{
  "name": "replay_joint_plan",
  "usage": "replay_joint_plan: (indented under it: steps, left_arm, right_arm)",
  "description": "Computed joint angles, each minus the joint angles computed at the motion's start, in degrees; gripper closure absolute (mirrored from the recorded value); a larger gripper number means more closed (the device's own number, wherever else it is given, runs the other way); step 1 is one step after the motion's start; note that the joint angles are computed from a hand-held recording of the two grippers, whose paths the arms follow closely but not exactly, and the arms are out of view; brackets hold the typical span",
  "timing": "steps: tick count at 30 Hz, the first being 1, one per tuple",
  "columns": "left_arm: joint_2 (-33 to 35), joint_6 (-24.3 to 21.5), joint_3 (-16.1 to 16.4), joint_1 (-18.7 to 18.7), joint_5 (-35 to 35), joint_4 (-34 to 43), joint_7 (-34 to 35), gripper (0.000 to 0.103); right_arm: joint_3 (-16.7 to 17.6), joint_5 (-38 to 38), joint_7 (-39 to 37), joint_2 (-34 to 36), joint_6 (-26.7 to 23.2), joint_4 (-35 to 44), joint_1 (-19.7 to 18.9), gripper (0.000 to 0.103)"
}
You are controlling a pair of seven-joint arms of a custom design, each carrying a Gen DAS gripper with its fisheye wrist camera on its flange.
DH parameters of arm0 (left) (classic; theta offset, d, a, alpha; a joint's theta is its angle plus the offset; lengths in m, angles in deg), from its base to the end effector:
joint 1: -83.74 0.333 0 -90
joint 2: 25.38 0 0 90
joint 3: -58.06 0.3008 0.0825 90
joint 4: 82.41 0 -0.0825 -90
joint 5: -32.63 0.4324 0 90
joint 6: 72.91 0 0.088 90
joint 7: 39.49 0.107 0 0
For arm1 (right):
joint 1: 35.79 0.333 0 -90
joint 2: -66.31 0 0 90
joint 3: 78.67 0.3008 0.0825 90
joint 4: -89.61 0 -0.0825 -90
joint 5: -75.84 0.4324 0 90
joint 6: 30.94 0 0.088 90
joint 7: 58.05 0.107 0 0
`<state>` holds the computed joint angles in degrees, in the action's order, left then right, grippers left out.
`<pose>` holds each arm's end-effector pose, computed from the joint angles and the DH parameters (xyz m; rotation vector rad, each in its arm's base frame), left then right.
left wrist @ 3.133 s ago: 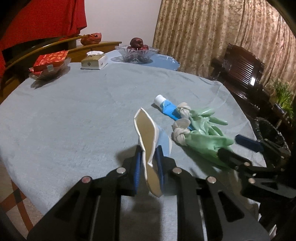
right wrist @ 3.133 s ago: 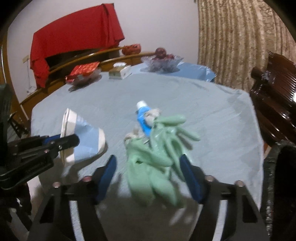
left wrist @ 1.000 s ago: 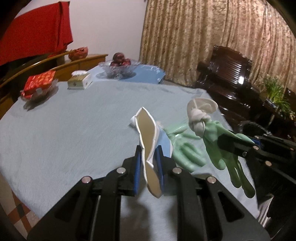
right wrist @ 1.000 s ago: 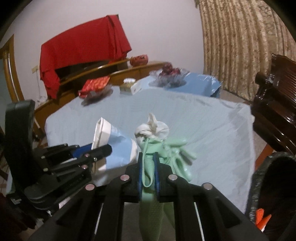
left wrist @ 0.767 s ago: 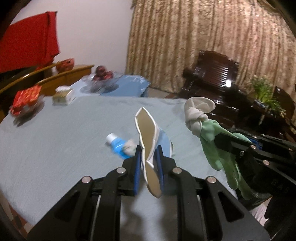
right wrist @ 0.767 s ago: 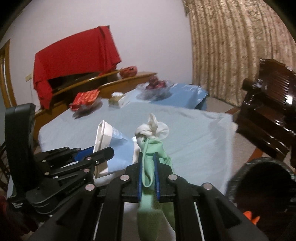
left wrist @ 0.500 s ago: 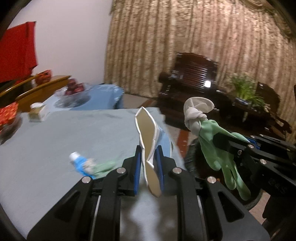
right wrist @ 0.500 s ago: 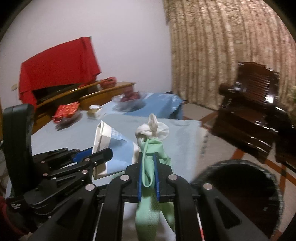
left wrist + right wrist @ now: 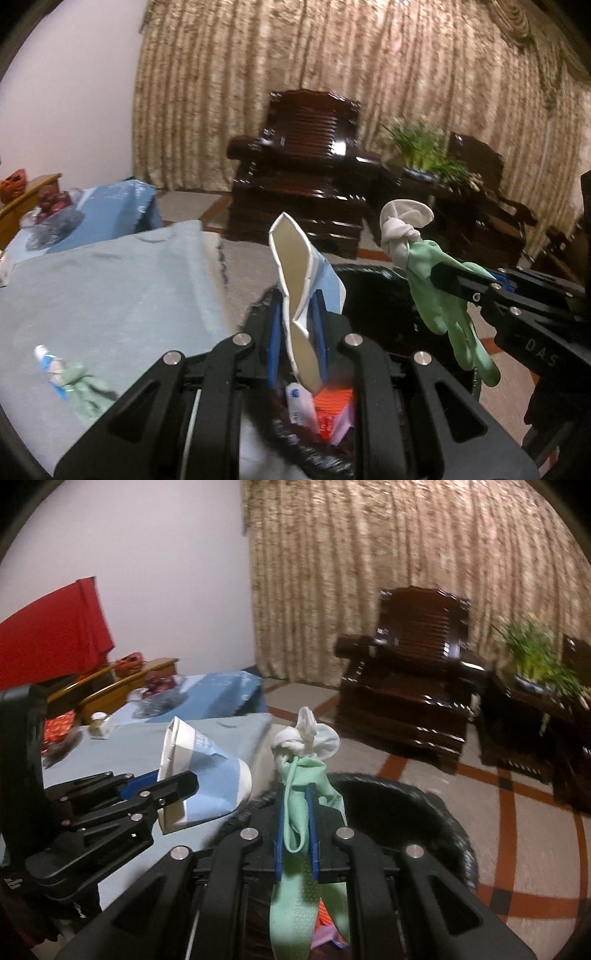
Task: Collect trash
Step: 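Carry the plastic cup and green glove over the trash bin with both tools, then open both tools to drop the cup and glove into the bin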
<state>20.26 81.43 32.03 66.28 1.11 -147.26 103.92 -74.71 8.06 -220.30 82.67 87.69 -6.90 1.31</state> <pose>0.7041 -0.4576 0.4239 -0.7141 2.5113 -1.4492 0.5657 0.4239 0.4379 -1.0830 2.0597 -1.0967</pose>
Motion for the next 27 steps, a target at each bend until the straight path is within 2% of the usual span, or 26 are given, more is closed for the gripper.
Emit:
replay_joint_plan:
  steps: [5, 11, 12, 14, 15, 17, 19, 21, 24, 25, 26, 27]
  left_arm:
    - [5.25, -4.0, 2.7, -4.54, 4.39, 7.17, -4.15, 0.088]
    - [12.55, -9.22, 4.76, -8.63, 9.38, 18.59, -8.51, 0.087]
    - [13.46, -9.85, 4.97, -8.95, 9.95, 20.05, -8.92, 0.084]
    - [16.13, -12.0, 5.3, -9.98, 10.97, 24.51, -10.44, 0.07]
    - [16.75, -12.78, 5.17, -10.0, 11.07, 25.57, -10.82, 0.067]
    - [15.96, -12.46, 4.76, -9.5, 10.79, 24.22, -10.52, 0.054]
    - [15.9, -12.74, 4.44, -9.03, 10.52, 24.19, -10.23, 0.047]
    - [15.23, -12.21, 4.15, -8.32, 9.97, 23.1, -9.85, 0.042]
    - [13.67, -10.88, 3.98, -7.34, 9.26, 20.85, -9.67, 0.032]
    - [12.96, -10.15, 3.77, -6.65, 8.75, 19.74, -9.55, 0.027]
    - [12.39, -9.7, 3.65, -6.18, 8.41, 18.97, -9.51, 0.023]
    - [11.61, -9.11, 3.36, -5.43, 7.86, 17.83, -9.18, 0.022]
  right_arm:
    - [0.35, 1.64, 3.26, -3.07, 1.01, -6.13, -1.43, 0.093]
    - [1.04, 2.65, 5.13, -4.37, 2.12, -9.57, -3.23, 0.093]
    - [1.13, 3.14, 4.92, -4.53, 2.15, -9.99, -3.54, 0.093]
    - [1.33, 3.98, 4.82, -4.39, 1.45, -10.06, -3.81, 0.087]
    - [1.4, 4.25, 4.79, -4.28, 1.23, -9.94, -3.9, 0.085]
    - [1.52, 4.72, 4.96, -4.3, 0.51, -9.98, -3.92, 0.071]
    - [1.71, 4.94, 5.3, -4.36, -0.35, -9.94, -3.75, 0.067]
    - [1.76, 4.96, 5.72, -4.76, -0.82, -10.44, -3.73, 0.058]
    - [2.13, 4.66, 6.42, -4.65, -3.24, -9.87, -3.22, 0.031]
    - [2.15, 4.19, 6.88, -4.74, -3.97, -9.87, -3.03, 0.015]
    - [2.19, 3.78, 7.12, -4.68, -4.26, -9.7, -2.93, 0.008]
    - [2.27, 3.0, 7.48, -4.71, -4.18, -9.55, -2.74, 0.007]
